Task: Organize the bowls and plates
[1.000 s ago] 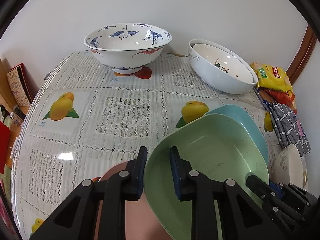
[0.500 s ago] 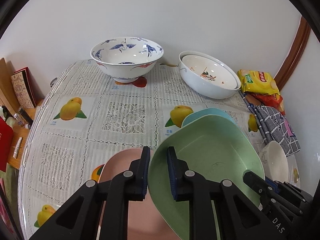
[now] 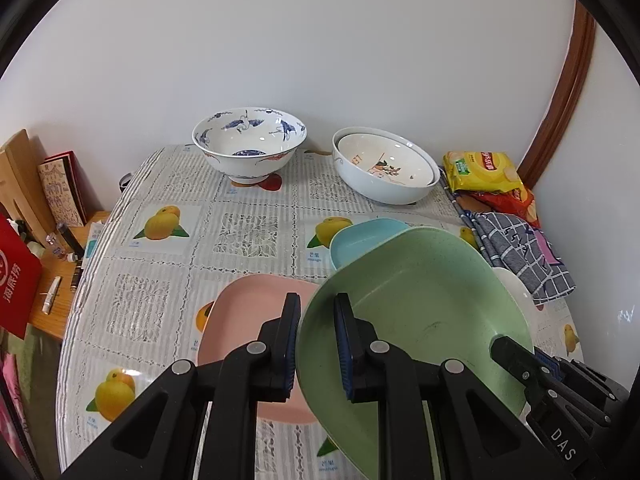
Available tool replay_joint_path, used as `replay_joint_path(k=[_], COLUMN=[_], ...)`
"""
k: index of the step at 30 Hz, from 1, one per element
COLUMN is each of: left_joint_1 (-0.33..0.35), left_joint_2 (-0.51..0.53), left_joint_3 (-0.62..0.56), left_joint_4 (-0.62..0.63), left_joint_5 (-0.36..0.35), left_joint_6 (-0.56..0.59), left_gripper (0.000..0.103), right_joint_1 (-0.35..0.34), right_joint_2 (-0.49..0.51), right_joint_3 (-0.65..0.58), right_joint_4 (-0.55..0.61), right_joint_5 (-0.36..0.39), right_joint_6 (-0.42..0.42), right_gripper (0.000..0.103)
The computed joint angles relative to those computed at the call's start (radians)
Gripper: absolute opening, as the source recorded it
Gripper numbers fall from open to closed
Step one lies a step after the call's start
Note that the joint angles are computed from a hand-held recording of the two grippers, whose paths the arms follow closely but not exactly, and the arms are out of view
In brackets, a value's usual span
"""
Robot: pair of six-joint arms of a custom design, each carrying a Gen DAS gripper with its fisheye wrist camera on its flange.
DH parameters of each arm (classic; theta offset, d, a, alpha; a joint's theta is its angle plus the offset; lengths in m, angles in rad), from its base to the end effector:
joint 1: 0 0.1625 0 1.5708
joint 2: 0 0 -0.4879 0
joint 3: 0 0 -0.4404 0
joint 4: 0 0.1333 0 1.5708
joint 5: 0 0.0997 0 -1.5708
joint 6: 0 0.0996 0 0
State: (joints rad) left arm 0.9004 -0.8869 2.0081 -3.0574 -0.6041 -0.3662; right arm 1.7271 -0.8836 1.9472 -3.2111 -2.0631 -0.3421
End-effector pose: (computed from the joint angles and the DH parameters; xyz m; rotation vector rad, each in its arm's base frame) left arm -0.2122 -0.6141 0.1268 0.1275 2.2988 -0.9636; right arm 0.1871 -0.6335 0.1355 0.4397 -2.4894 0.6858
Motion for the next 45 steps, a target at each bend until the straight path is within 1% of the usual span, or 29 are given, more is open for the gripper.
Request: replay_joint_path(k=[10, 14, 22, 35, 45], left_joint_1=[-0.068, -0.084, -0.106, -0.088, -0.049], left_joint_2=[-0.044, -0.062, -0.085, -0.097, -0.102], left_joint_3=[0.075, 0.096, 0.122, 0.14, 0.151], left_joint_4=[0.025, 0.043, 0.075, 0.103, 0.106], left_joint_5=[0.049, 0.059, 0.088, 0.081, 0.065], left_joint_6=[-0.069, -0.102, -0.131, -0.167, -0.186], left_gripper=[0.017, 0.017, 0.016, 0.016, 0.016], right_joint_1=[0.021, 0.028, 0.038, 0.032, 0.027], right_joint_2=[-0.064, -0.079, -0.102, -0.082, -0.036], right_joint_3=[0.081, 0.104, 0.135, 0.137, 0.116], right_joint_4=[-0.041, -0.048, -0.063, -0.065, -0.039], right_joint_5=[0.009, 0.008, 0.027, 0.038, 0.026], right_joint_6=[0.007, 0.004, 0.008, 0.012, 0.011], right_gripper=[0.01, 0.01, 0.009, 0.009, 0.009])
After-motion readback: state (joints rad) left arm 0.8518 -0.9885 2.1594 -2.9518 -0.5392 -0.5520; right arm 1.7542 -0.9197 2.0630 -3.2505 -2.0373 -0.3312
